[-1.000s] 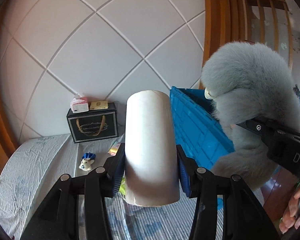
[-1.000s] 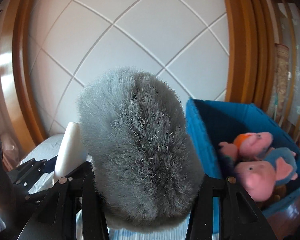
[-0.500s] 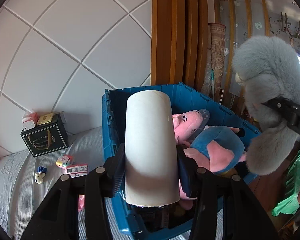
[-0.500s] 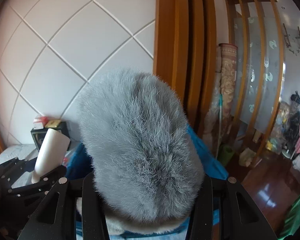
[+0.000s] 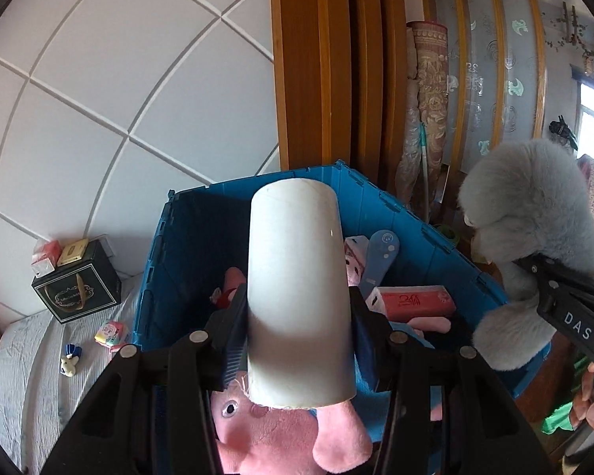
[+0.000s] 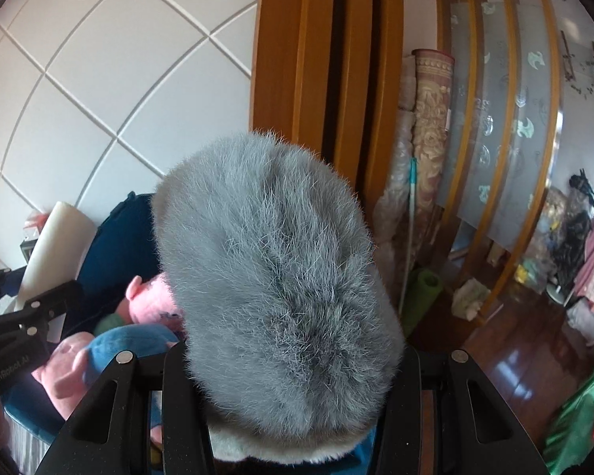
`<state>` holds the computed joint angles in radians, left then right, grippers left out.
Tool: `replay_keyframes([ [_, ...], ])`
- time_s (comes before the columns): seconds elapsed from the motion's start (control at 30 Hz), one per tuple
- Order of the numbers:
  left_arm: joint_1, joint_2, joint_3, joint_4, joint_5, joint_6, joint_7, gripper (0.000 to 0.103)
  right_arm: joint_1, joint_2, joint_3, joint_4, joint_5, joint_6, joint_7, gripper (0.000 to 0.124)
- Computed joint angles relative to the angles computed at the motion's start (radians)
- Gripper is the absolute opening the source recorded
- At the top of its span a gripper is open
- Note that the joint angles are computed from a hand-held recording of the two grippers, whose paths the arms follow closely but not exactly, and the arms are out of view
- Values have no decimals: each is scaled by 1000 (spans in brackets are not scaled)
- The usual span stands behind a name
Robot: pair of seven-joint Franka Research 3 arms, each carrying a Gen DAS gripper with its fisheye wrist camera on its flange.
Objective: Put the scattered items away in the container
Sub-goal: 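Lift the roll and plush with both grippers and carry them over the blue crate, then lower the roll and plush into the crate and open both grippers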
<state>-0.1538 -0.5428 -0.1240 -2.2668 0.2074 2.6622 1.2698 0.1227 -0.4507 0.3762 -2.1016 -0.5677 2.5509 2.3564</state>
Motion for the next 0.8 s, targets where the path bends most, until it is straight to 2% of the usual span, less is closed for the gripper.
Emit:
replay_keyframes([
  [0.13, -20, 78, 1, 57, -33, -146, 33, 46, 26, 72, -28, 34, 34, -22, -61, 44],
  [0.2, -11, 97, -15, 48, -28, -169, 18, 46, 59, 116, -55, 40, 73, -40, -108, 44],
  [0.43, 3, 133, -26, 63, -22, -163, -28, 46, 158, 234, -139, 79, 210, -134, -234, 44],
  [0.73, 18, 108, -38, 39, 11, -120, -83, 46, 178, 254, -187, 116, 267, -164, -290, 48],
  [0.8, 40, 91, -59, 30, 57, -117, -122, 54, 181, 257, -190, 116, 277, -166, -298, 50],
])
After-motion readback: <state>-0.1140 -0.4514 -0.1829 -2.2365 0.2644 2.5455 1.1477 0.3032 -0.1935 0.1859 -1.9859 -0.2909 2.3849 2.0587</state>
